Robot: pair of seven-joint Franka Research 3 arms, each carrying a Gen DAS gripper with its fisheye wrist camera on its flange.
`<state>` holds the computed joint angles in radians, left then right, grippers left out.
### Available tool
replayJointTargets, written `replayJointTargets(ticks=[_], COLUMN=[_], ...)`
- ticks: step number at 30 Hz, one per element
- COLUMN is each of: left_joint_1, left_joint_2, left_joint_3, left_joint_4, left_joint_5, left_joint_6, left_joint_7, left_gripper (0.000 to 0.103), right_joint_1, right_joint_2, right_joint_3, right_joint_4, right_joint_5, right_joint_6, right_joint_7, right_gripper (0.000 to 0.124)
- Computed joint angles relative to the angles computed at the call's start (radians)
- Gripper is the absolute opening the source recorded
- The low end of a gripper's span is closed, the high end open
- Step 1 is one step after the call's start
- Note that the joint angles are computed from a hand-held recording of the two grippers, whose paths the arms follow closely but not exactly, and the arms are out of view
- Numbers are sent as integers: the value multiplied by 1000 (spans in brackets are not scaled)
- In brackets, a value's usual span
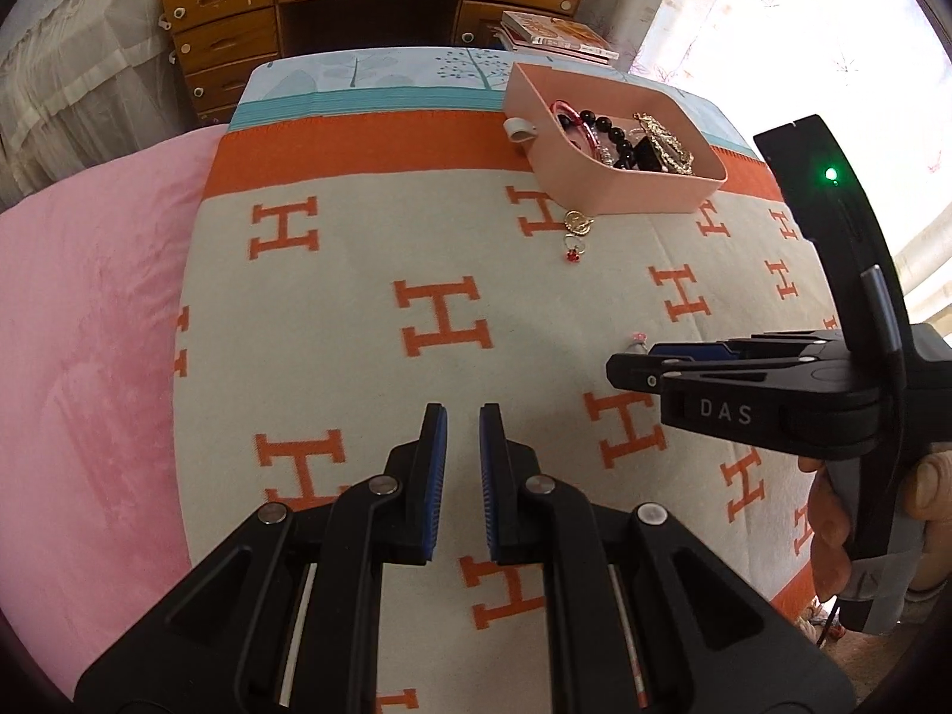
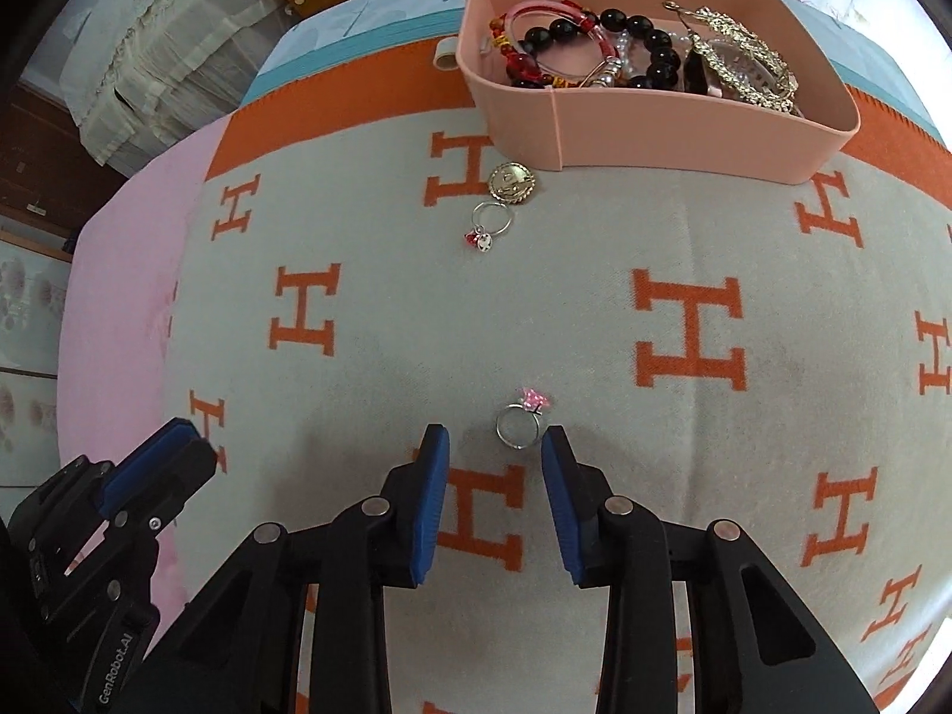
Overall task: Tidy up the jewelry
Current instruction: 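Move the right gripper to the pink-stone ring and close on it, then grasp the silver ring with the left gripper while the right gripper holds the pink ring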
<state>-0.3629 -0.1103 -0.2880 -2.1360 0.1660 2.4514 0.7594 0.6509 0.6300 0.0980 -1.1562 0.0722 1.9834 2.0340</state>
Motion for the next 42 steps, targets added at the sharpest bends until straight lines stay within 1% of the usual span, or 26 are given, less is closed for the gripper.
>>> replayJointTargets(ticks=[7, 10, 13, 15, 17, 20, 21, 24, 26, 30, 32, 35, 39, 42], left_joint_1=[1, 3, 5, 6, 7, 8, 8, 9, 6, -1, -7, -24, -61, -86], left_joint_2=[-10, -5, 9, 23, 37, 72, 86, 145, 197, 309, 375, 464, 569, 605], left_joint_3=[8, 10, 11, 13, 13, 10, 9, 6, 4, 2, 2, 3, 16, 31], left_joint_4=[-26, -24, -13, -2, 10, 46, 60, 121, 178, 303, 383, 504, 662, 733], left_joint_5=[-40, -48, -56, -71, -80, -81, -80, -76, -57, -38, -32, -12, 32, 64], left_joint_6=[40, 53, 61, 66, 71, 66, 65, 54, 34, -2, -30, -87, -186, -236], left_joint_7=[24, 24, 23, 28, 36, 37, 37, 39, 35, 33, 47, 67, 105, 100], left_gripper=[7, 7, 7, 7, 7, 7, 7, 7, 7, 7, 7, 7, 7, 7], right_joint_1=[56, 86, 121, 124, 114, 74, 61, -2, -26, -94, -126, -158, -178, -190], right_joint_2=[68, 83, 59, 26, 0, -40, -63, -121, -153, -228, -256, -291, -319, -337], right_joint_3=[-33, -50, -69, -66, -60, -38, -32, 2, 10, 39, 49, 57, 61, 68], right_joint_4=[110, 124, 72, 7, -40, -111, -149, -247, -300, -429, -475, -525, -559, -581], right_joint_5=[-95, -150, -227, -251, -255, -211, -197, -93, -52, 81, 145, 215, 265, 304], right_joint_6=[-36, -26, 13, 69, 103, 160, 182, 249, 285, 383, 421, 454, 476, 490], right_joint_7=[18, 13, -5, -12, -15, -28, -32, -61, -71, -115, -141, -180, -219, -261], right_gripper=[34, 32, 27, 25, 15, 7, 7, 7, 7, 7, 7, 7, 7, 7])
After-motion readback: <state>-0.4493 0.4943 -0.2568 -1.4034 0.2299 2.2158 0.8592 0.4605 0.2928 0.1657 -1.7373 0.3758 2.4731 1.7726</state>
